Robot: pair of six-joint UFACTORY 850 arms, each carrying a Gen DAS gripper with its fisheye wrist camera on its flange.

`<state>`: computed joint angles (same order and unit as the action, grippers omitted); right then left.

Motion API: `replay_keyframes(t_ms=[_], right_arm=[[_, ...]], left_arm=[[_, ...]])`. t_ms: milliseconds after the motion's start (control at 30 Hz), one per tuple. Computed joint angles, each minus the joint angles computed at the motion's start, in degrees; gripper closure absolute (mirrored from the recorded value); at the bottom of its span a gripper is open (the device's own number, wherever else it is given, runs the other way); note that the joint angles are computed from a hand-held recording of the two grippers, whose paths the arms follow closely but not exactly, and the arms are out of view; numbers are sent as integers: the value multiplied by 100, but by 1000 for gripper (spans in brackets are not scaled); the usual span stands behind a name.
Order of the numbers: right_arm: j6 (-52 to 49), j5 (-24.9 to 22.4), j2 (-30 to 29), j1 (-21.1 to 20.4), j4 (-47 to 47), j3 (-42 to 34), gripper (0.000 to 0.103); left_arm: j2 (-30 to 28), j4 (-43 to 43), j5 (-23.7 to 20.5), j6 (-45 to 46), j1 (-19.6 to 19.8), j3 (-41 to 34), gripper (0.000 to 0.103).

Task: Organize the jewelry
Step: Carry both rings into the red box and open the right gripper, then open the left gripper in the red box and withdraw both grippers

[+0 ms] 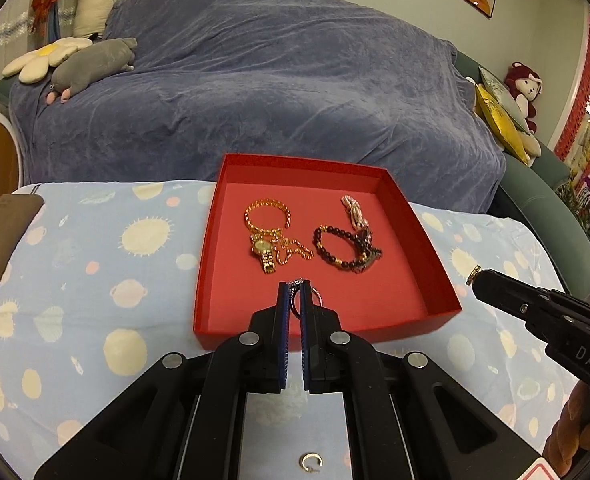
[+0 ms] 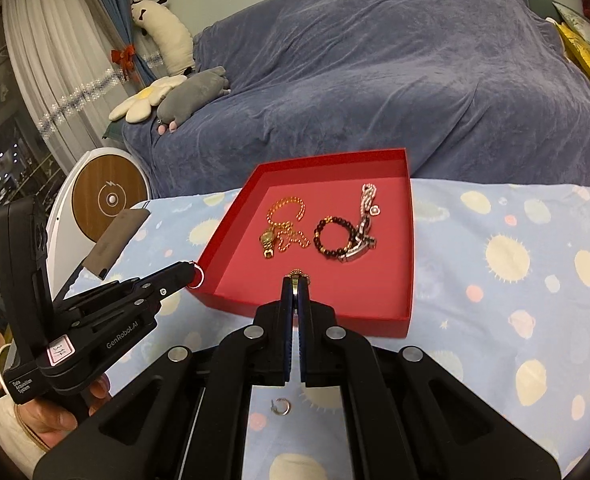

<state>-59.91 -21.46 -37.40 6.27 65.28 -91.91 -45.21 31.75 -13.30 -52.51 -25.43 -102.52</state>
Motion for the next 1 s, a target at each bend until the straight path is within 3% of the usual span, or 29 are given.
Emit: replay_keyframes(t_ms=[233,400,500,567,633,700,833,1000], right_arm=[[1406,-218,-910,-15,-1433,-1126,102],[2029,-514,-1410,-27,-2020,-1664,100],[2225,-450,-1472,-18,-2252,-1706,97],[2310,-380,-1444,-29,-2326,-1670,94],[2207,-302,-1343,-54,-2158,-1548,84],[1953,-181,-1166,-73,-1896,-1342,84],[1142,-8,-689,-123,-973,-747,77],[246,53,-109,-135,-204,20,75]], left_arm=[[-841,-845,-476,1088,69,-1210,100],[-1216,-1522,-718,1810,134,-1670,100],[-1249,-1414,-792,1750,159,-1679,91],[-1208,-1211,-781,1490,176,-1613,76],[-1120,-988,-700,1203,192,-1504,69],[-940,-850,-523,1019,207,-1272,66],[-487,57,-204,-86,202,-658,48],[91,1452,-65,-1370,85,151,47]])
